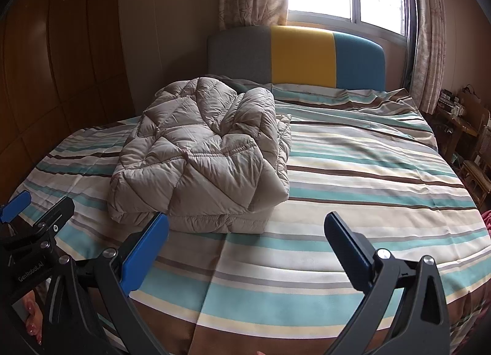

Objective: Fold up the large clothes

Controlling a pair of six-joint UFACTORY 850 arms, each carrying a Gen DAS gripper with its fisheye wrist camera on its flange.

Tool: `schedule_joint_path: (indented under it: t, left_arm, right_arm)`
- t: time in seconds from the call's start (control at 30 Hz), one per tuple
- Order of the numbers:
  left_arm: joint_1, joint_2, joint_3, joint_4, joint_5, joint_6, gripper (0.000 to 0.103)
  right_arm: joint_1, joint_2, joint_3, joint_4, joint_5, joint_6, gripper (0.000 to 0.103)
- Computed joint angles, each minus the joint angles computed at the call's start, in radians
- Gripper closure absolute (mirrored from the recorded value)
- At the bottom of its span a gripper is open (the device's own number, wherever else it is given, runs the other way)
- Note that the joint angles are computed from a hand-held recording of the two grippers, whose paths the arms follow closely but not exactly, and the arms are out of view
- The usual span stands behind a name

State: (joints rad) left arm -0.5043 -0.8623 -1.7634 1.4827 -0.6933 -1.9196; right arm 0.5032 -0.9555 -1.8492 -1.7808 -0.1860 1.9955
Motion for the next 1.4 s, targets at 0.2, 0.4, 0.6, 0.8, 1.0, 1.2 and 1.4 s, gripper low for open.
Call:
schedule_joint_path:
  t: [0.2,0.4,0.6,0.8,1.0,1.2,1.4]
  left_arm:
    - [0.0,-0.002,-0.001,-0.003,0.008,0.006,0.003]
    - [0.004,-0.003,-0.003,-0.016,0.021,0.012,0.003]
    - [0.009,-0.007,-0.011,-0.046,0.036,0.035,0.003]
    - [0.011,-0.009,-0.014,-0.058,0.059,0.049,0.003]
    - [0.011,-0.01,-0.015,-0.048,0.075,0.032,0.003]
    - [0.008,-0.011,-0.015,-0.019,0.093,0.025,0.003]
    - [0.004,-0.026,-0.039,-0.051,0.081,0.078,0.003]
  right_arm:
    - [-0.001,-0.001,-0.003,0.021,0.002,-0.019,0.002]
    - [-0.003,0.002,0.002,0.018,0.008,-0.012,0.002]
    - [-0.003,0.0,-0.002,0.052,0.01,-0.047,0.002]
    - [-0.005,-0.006,-0.008,0.087,0.015,-0.075,0.002]
    - [-0.008,-0.009,-0.011,0.109,0.021,-0.088,0.002]
    - [-0.013,-0.015,-0.017,0.16,0.031,-0.126,0.002]
    - [-0.016,-0.025,-0.028,0.218,0.036,-0.179,0.002]
